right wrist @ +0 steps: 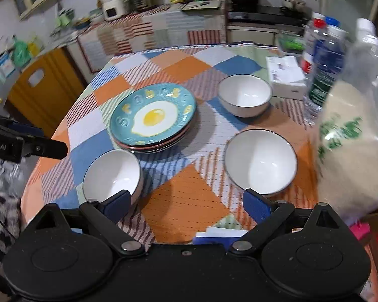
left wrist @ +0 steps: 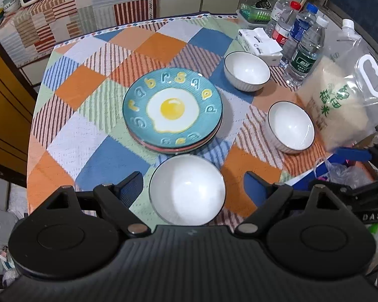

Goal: Organize plates and bowls
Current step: 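Close the left tool on a second white bowl while the right tool grips it too, then lift the second bowl with both tools and lower it into the first bowl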

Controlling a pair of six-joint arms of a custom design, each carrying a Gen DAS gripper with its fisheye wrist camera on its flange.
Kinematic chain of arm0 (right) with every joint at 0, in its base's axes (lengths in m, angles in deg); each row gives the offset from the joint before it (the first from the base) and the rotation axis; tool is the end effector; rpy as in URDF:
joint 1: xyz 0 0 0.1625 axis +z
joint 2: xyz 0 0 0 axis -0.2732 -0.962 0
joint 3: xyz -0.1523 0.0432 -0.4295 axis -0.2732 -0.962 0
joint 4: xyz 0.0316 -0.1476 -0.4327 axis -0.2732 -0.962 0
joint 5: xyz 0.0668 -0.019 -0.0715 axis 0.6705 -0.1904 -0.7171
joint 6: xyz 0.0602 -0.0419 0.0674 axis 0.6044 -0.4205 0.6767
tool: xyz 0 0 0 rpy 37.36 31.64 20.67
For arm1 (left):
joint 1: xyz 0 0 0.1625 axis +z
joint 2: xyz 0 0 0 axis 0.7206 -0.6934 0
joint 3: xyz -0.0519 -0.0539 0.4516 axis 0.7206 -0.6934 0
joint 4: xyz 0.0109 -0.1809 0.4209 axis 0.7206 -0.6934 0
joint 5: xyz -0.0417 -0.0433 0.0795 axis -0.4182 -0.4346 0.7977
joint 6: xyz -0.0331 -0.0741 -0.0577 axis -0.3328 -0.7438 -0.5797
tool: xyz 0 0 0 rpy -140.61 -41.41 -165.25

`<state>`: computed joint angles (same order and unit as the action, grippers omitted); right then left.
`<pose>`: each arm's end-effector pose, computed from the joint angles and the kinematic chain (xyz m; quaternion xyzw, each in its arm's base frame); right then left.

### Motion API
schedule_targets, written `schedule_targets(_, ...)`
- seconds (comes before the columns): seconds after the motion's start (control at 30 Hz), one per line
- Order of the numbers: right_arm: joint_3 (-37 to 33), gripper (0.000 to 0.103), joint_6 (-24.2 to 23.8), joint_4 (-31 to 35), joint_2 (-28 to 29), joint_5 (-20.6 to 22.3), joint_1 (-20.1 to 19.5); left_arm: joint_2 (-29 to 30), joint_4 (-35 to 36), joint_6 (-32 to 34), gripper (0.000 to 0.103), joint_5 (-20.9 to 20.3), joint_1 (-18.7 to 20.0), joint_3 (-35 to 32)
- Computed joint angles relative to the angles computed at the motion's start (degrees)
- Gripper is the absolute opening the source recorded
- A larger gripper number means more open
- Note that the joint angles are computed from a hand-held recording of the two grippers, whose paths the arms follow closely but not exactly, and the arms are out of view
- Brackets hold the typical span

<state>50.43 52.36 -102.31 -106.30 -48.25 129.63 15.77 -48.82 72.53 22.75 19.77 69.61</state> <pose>0.3975 -0.7109 0.0991 0.1822 -0.9185 0.2405 0.2554 -0.1246 -0.7568 0.4419 0.2010 0.9131 -0.1830 0.3040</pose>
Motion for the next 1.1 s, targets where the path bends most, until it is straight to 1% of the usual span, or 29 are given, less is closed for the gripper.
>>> schedule_targets(0.1, 2.0, 0.097, -2.7, -4.6, -0.6, -1.9, -0.2, 1.6, -1.3, 1.0, 0.087, 1.7, -0.9, -0.3)
schedule_targets(0.17, 3.5, 0.097, -5.0, -8.3, -1.0, -2.1, -0.6, 2.9, -1.7, 2.2, 0.088, 2.1, -1.3, -0.9)
schedule_targets(0.2, 4.5, 0.097, -7.0, -11.6, -1.0, -1.5, -1.1, 3.6, -2.0, 2.8, 0.088, 1.8, -1.4, -1.3)
schedule_targets(0.23, 5.2, 0.097, -8.5, -14.5, -0.8, -0.8, -1.7, 4.3, -2.5, 3.3, 0.088, 1.2, -1.4, -1.4)
schedule_targets(0.3, 6.3, 0.097, -10.6, -19.7, -0.2, 0.3, -2.9, 5.7, -4.0, 4.2, 0.087, -1.8, -0.9, -1.8)
schedule_targets(0.33, 6.4, 0.097, -11.1, -21.5, 0.2, 0.8, -3.7, 6.9, -3.5, 3.9, 0.087, -2.8, -0.7, -2.6)
schedule_targets(0.37, 6.6, 0.097, -11.3, -22.8, 0.6, 0.8, -4.3, 7.9, -2.6, 3.3, 0.085, -3.3, -0.5, -3.5)
schedule_targets(0.43, 6.4, 0.097, -12.0, -24.7, 1.7, 0.4, -5.6, 10.0, -1.9, 2.0, 0.084, -5.3, 0.0, -5.0)
schedule_targets(0.5, 6.0, 0.097, -12.3, -24.9, 2.4, 0.2, -6.7, 12.1, -1.6, 0.5, 0.083, -7.1, 0.6, -6.6)
schedule_targets(0.53, 6.2, 0.097, -12.2, -25.0, 2.5, 0.1, -7.1, 13.2, -1.4, -0.3, 0.081, -7.8, 0.9, -7.5)
schedule_targets(0.6, 5.7, 0.097, -12.2, -24.7, 3.1, 0.5, -8.0, 15.2, -1.8, -0.8, 0.076, -8.9, 1.4, -8.9)
schedule_targets(0.67, 4.7, 0.097, -12.0, -22.4, 3.4, 1.1, -8.6, 17.5, -2.1, -0.4, 0.067, -8.5, 1.6, -10.4)
schedule_targets(0.7, 3.8, 0.097, -12.5, -21.1, 3.9, 0.8, -8.8, 18.3, -2.3, 0.1, 0.066, -8.7, 1.8, -10.9)
schedule_targets(0.8, 1.7, 0.097, -15.9, -22.2, 6.1, -1.1, -8.8, 20.6, -2.6, 0.4, 0.058, -9.1, 2.4, -12.2)
schedule_targets(0.87, 0.6, 0.097, -16.9, -21.6, 7.0, -1.2, -9.0, 21.6, -3.1, 0.0, 0.045, -9.0, 2.7, -12.5)
schedule_targets(0.9, 0.0, 0.097, -16.7, -21.0, 7.4, -1.7, -9.1, 21.9, -3.5, 0.2, 0.042, -9.2, 2.8, -12.5)
schedule_targets(0.97, -0.9, 0.097, -16.8, -21.0, 8.0, -1.8, -9.4, 22.0, -4.5, 0.9, 0.03, -10.8, 3.2, -12.1)
schedule_targets(1.0, -1.2, 0.097, -16.6, -20.5, 8.1, -1.2, -9.6, 22.0, -4.8, 1.3, 0.027, -11.6, 3.4, -12.0)
schedule_targets(1.07, -1.8, 0.097, -16.2, -20.0, 8.4, -0.3, -9.9, 22.2, -5.0, 1.8, 0.014, -13.4, 3.6, -12.1)
schedule_targets(1.1, -2.0, 0.098, -16.4, -20.1, 8.6, -0.2, -10.0, 22.2, -5.3, 1.6, 0.011, -14.0, 3.7, -12.1)
